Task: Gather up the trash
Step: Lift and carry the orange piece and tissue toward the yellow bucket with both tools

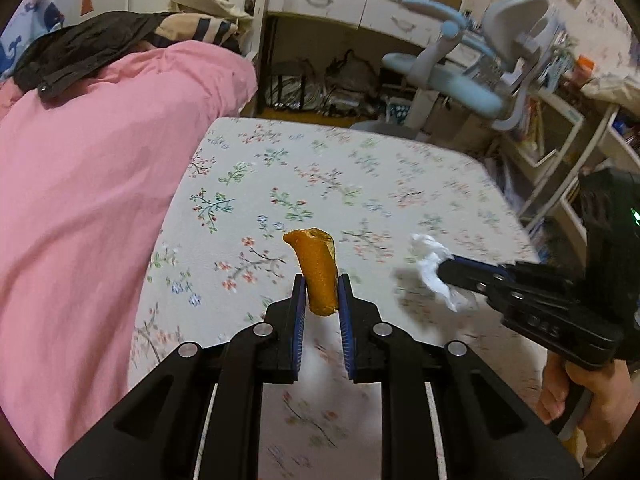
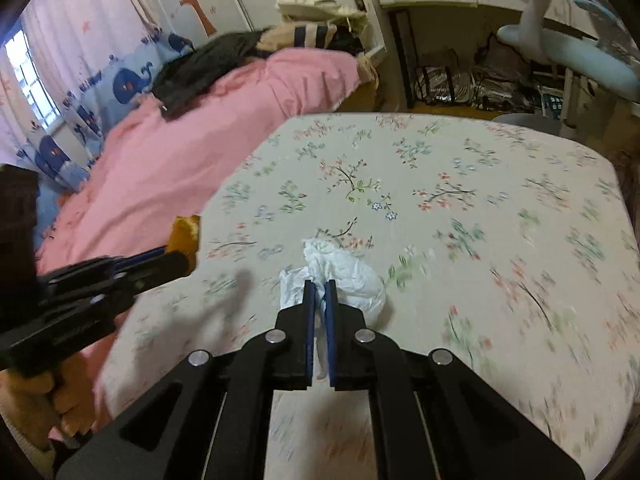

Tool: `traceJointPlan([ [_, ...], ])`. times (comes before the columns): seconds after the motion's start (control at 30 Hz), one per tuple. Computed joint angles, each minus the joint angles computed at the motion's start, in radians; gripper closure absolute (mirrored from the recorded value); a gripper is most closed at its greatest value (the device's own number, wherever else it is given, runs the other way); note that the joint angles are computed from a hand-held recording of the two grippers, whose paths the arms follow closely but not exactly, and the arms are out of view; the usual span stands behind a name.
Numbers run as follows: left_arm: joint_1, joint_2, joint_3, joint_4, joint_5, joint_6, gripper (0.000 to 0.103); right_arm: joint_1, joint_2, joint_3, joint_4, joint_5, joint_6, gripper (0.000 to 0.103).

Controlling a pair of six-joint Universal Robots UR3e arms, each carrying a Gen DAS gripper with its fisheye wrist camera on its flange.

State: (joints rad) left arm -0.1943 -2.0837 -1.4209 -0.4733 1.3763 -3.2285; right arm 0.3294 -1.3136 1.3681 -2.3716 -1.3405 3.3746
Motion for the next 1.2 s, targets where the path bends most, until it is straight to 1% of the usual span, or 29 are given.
traceJointPlan([
  [0.07,-0.006,0.068,-0.089,0.057,-0.012,-0.009,0.088,-0.007,-0.102,0.094,-0.041,0.021,0.035,0.097],
  [0.23,-0.036,0.237,-0.299,0.154,0.001,-0.025,0.088,-0.005,-0.294,0.263,-0.125,0.068,0.123,0.097],
  [0.3,-0.059,0.301,-0.374,0.186,0.033,-0.021,0.088,0.015,-0.356,0.314,-0.154,0.067,0.155,0.097],
  [0.4,-0.111,0.399,-0.483,0.227,0.114,-0.016,0.088,0.043,-0.439,0.39,-0.207,0.07,0.201,0.097],
  [0.5,-0.14,0.498,-0.592,0.274,0.148,-0.04,0.088,0.057,-0.52,0.464,-0.25,0.075,0.24,0.097],
  [0.77,-0.218,0.64,-0.745,0.309,0.276,-0.1,0.088,0.046,-0.721,0.639,-0.248,0.1,0.302,0.097],
  [0.83,-0.246,0.659,-0.768,0.323,0.317,-0.104,0.088,0.034,-0.754,0.669,-0.254,0.119,0.315,0.097],
  [0.9,-0.273,0.683,-0.794,0.331,0.344,-0.113,0.088,0.047,-0.779,0.692,-0.249,0.113,0.326,0.097],
  [1.03,-0.305,0.717,-0.83,0.334,0.375,-0.13,0.088,0.098,-0.802,0.71,-0.241,0.085,0.331,0.097],
  [1.2,-0.351,0.74,-0.862,0.348,0.415,-0.157,0.088,0.136,-0.857,0.76,-0.257,0.081,0.349,0.097],
])
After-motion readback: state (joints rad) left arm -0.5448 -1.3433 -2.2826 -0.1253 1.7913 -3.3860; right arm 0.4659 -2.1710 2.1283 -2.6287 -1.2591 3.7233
